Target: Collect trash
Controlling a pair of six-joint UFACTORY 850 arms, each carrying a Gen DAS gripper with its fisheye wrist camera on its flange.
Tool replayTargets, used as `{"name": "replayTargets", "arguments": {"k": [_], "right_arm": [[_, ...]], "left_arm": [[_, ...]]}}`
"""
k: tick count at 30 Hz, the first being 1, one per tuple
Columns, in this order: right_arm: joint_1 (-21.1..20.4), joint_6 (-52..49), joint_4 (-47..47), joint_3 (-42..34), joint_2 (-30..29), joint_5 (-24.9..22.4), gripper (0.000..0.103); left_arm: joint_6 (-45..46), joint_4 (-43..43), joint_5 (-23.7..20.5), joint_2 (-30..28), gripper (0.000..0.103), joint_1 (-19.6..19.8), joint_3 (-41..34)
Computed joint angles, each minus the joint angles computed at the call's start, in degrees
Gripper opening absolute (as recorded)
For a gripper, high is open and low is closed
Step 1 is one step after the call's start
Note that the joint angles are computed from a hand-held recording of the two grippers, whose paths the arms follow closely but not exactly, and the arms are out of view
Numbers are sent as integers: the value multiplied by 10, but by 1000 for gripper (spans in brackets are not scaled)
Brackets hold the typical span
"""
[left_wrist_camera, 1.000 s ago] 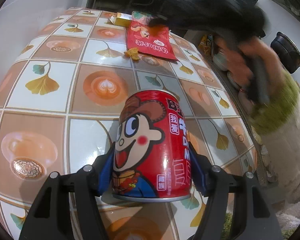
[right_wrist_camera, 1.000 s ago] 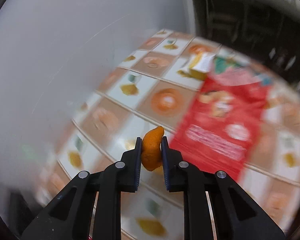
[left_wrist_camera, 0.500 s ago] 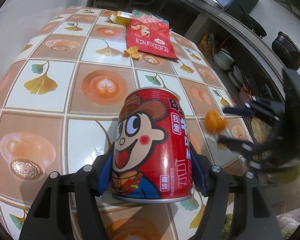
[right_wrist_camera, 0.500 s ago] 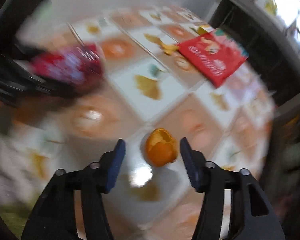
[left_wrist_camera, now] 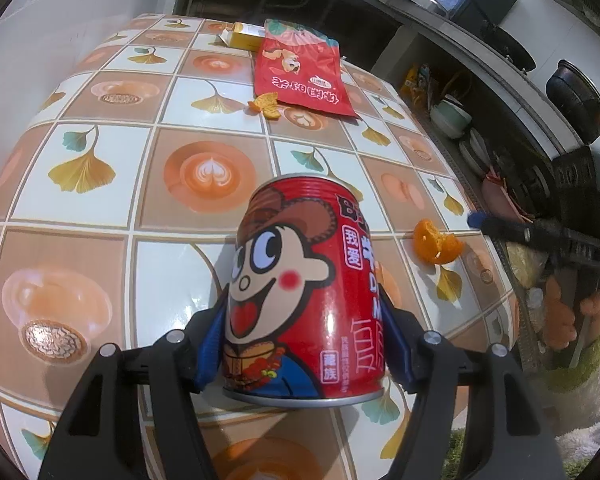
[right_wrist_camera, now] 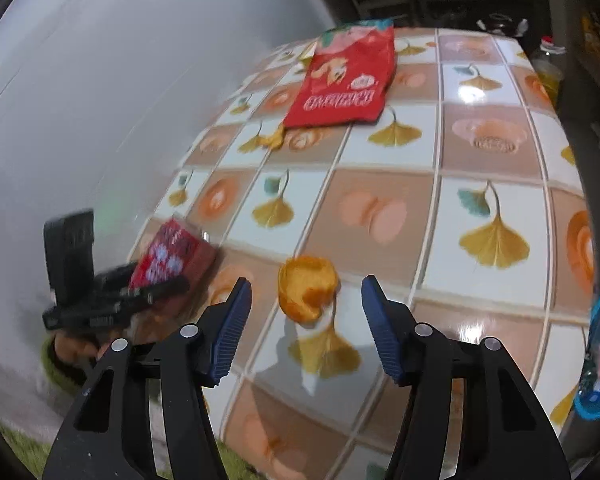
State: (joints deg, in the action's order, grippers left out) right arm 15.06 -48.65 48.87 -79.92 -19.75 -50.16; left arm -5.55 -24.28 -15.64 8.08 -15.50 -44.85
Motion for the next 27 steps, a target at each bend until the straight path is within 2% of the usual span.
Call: {"name": "replayTargets", "arguments": {"k": [4, 7, 12, 15, 18, 20, 24, 27], "right_arm": [[23, 28, -14, -69, -46, 3, 49], [55, 66, -62, -152, -102, 3, 48], [103, 138, -150, -320, -221, -39, 48], [113, 185, -160, -414, -289, -84, 48], [119, 230, -179, -479, -335, -102, 46], [121, 252, -188, -511, -357, -114, 41], [124, 266, -188, -530, -371, -108, 36], [127, 268, -197, -536, -374, -112, 21]], "left_arm": [[-17, 16, 1, -1, 64, -3, -1], [-28, 26, 1, 0, 64, -4, -1], [-53, 46, 4, 1, 64, -9, 0], [-55, 45, 5, 4, 64, -10, 2], [-33, 22, 6, 7, 64, -7, 6], [-22, 12, 5, 8, 64, -6, 6], [10, -18, 5, 9, 64, -3, 9], [35, -42, 7, 10, 64, 0, 11]]}}
